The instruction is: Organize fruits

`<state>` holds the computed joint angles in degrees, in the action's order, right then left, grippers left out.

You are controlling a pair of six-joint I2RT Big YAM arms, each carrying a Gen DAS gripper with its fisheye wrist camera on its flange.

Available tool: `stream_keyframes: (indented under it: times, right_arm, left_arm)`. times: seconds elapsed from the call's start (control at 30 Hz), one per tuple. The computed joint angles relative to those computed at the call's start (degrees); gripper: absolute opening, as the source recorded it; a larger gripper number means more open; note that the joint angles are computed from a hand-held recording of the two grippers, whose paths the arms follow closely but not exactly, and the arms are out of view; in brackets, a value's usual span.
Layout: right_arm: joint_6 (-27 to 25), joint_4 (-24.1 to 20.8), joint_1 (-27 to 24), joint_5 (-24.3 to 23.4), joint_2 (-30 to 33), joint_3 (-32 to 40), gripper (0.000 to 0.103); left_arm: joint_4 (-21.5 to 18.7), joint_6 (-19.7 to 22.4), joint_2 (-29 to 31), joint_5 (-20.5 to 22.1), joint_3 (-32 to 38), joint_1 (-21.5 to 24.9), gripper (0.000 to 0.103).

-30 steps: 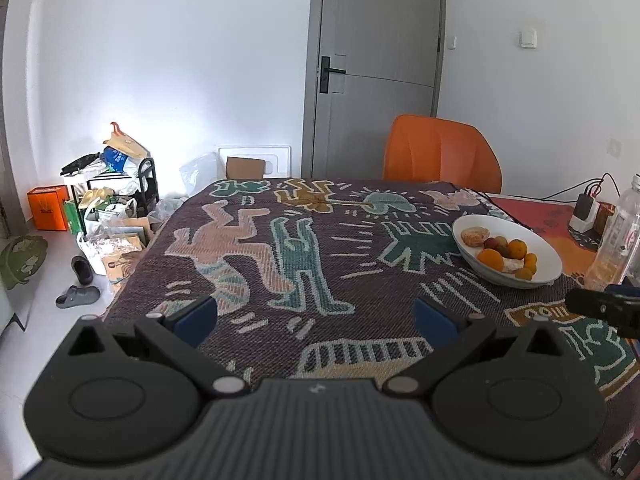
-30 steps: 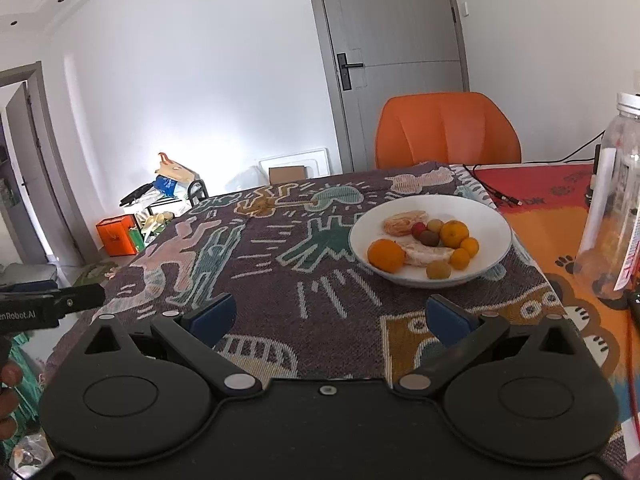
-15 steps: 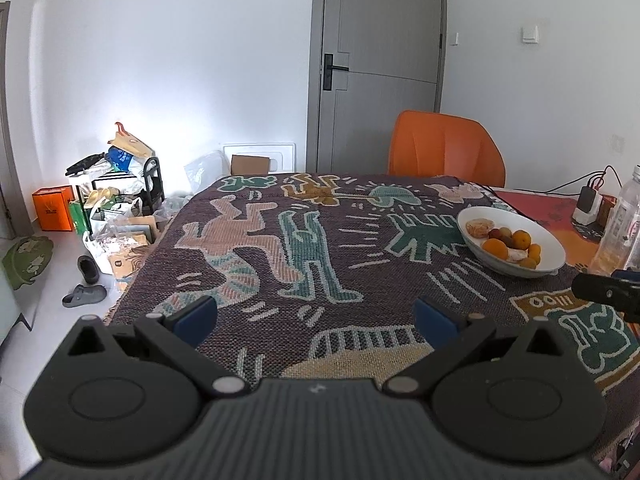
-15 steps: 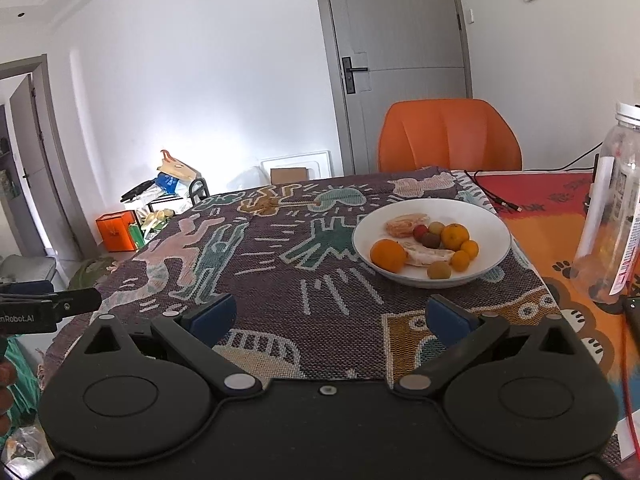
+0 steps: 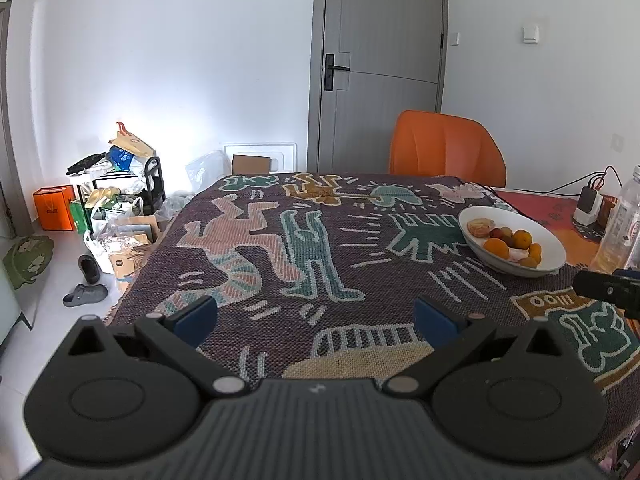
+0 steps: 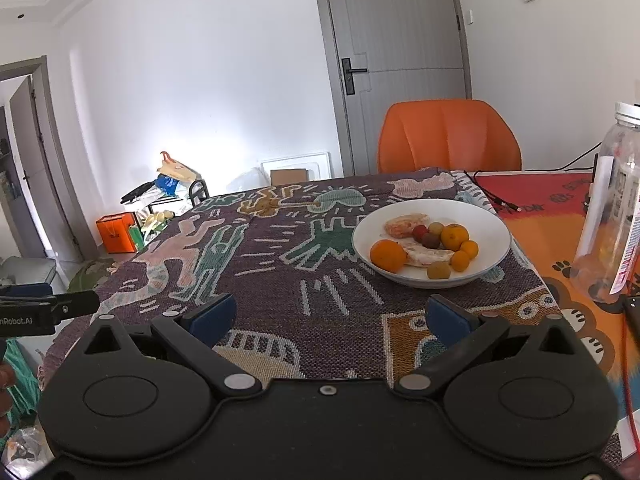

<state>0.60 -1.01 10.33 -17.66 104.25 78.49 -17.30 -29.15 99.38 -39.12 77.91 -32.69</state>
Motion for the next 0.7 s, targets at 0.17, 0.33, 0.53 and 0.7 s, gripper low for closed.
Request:
stream_keyframes:
  times: [0.17, 0.33, 0.53, 0.7]
  right_arm:
    - [-0.5, -0.6, 0.0, 0.0, 0.3, 0.3, 0.103]
    - [-0.7, -0.7, 0.1, -0.1, 0.2, 0.2, 0.103]
    - [-0.6, -1.0, 0.2, 0.2, 0.3, 0.3, 0.103]
    - [-0.9, -0.9, 0.4, 0.4, 0.1, 0.1, 0.103]
  left_arm:
    - [-0.2, -0.2, -0.1, 0.0, -0.1, 0.0, 0.103]
    - [-0.3, 0.0, -0.1, 0.3, -0.1, 0.1, 0.103]
    - [-0.1, 0.0, -0.2, 0.5, -0.2, 0.1, 0.103]
    - [0.3, 0.4, -0.2, 0.5, -0.3, 0.0, 0.103]
